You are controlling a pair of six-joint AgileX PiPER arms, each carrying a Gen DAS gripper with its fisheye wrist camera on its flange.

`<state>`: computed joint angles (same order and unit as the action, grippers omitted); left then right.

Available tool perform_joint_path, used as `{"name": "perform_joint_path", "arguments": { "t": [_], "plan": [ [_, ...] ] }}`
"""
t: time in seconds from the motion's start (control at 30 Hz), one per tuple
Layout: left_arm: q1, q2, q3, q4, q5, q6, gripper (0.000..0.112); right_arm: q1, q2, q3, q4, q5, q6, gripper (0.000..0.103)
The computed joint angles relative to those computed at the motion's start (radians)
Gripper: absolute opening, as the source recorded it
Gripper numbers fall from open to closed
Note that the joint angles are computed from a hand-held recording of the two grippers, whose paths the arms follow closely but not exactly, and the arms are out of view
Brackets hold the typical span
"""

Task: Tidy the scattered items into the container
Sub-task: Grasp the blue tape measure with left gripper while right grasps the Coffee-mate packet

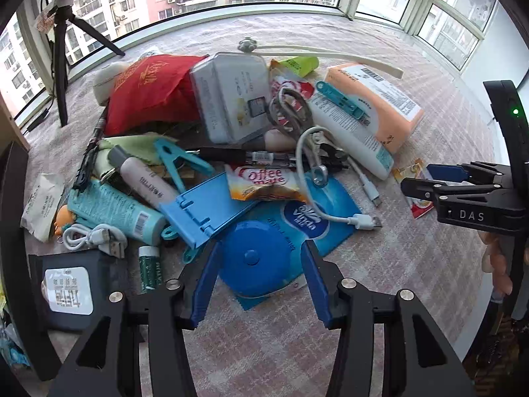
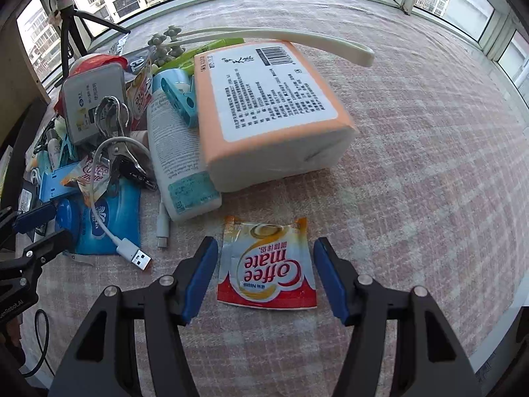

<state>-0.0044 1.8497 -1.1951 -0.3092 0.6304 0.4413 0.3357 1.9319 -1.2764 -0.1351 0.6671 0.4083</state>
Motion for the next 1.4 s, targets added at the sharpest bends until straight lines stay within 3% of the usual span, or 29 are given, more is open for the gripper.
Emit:
{"name": "perform_joint_path", "arguments": {
  "t": [0.13, 0.63, 0.83, 0.93, 1.03, 1.4],
  "plan": [
    [0.032, 0.014, -0.007, -0.049, 0.021, 0.039, 0.051, -0.007, -0.003, 0.004, 0.016, -0.004, -0.004, 0.06],
    [-0.021, 0.056, -0.028, -0.01, -0.003, -0.015, 0.048, 0.006, -0.039, 0.045, -0.033, -0.011, 0.008, 0.06],
    [0.006, 0.043, 0.005, -0.068, -0.016, 0.05, 0.048, -0.008, -0.092, 0.098, -0.01, -0.009, -0.023, 0.041],
    [0.013, 0.039, 0.015, -0.076, -0.018, 0.07, 0.048, -0.014, -0.109, 0.112, 0.001, -0.002, -0.047, 0.038],
    [0.023, 0.018, 0.029, -0.092, -0.006, 0.088, 0.048, -0.007, -0.126, 0.126, -0.002, 0.001, -0.044, 0.029],
    [0.087, -0.074, 0.111, -0.161, 0.02, 0.186, 0.048, -0.055, -0.188, 0.162, 0.12, -0.027, -0.118, 0.021]
  ]
}}
